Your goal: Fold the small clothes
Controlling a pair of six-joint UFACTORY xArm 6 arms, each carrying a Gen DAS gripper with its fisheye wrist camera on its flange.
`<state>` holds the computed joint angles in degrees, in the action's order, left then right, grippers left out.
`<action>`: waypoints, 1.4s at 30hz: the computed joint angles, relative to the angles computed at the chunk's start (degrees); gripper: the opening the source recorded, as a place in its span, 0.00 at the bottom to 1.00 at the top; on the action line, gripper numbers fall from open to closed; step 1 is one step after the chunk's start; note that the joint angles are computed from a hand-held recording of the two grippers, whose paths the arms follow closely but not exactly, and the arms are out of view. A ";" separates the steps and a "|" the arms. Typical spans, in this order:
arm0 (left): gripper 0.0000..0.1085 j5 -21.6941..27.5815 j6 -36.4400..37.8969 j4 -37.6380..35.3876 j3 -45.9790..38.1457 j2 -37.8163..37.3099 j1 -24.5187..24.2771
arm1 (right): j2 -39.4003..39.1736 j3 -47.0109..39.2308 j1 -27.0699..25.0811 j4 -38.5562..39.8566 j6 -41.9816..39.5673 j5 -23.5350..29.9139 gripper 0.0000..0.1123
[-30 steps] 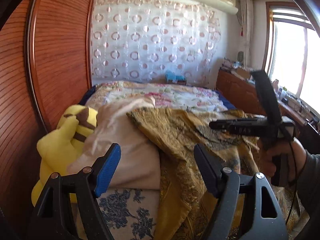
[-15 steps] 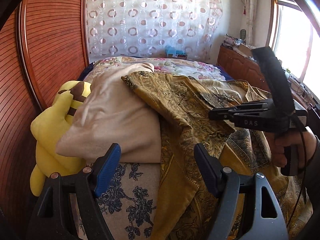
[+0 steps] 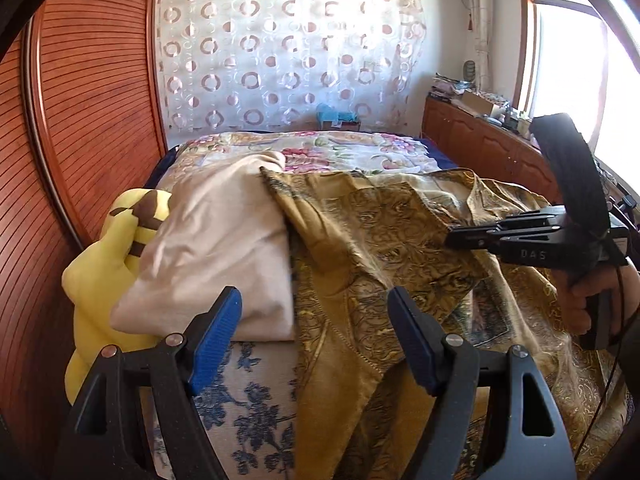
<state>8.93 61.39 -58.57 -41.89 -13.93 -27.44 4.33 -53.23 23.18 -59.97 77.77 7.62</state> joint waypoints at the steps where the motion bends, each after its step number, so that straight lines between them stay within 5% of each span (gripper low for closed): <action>1: 0.70 0.05 -0.14 0.35 -0.04 0.06 -0.12 | -0.60 0.30 -0.01 0.17 0.09 -0.03 0.03; 10: 0.70 0.54 0.34 0.55 -0.50 0.08 -1.19 | -7.58 4.67 3.11 -5.98 6.65 3.41 0.04; 18: 0.70 0.68 -2.21 2.31 -0.37 0.89 -4.76 | -16.08 11.02 4.58 -15.84 19.43 9.27 0.44; 24: 0.70 1.11 -7.12 8.03 -0.86 2.92 -8.15 | -28.73 21.20 5.73 -13.55 19.35 15.18 0.44; 42: 0.71 3.38 -25.17 29.89 -6.19 11.18 -11.14 | -66.06 44.53 17.47 4.13 16.56 45.79 0.44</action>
<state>12.31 36.21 -28.68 -48.08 -2.75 -38.58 -61.73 -8.70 40.66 -55.83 94.33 53.41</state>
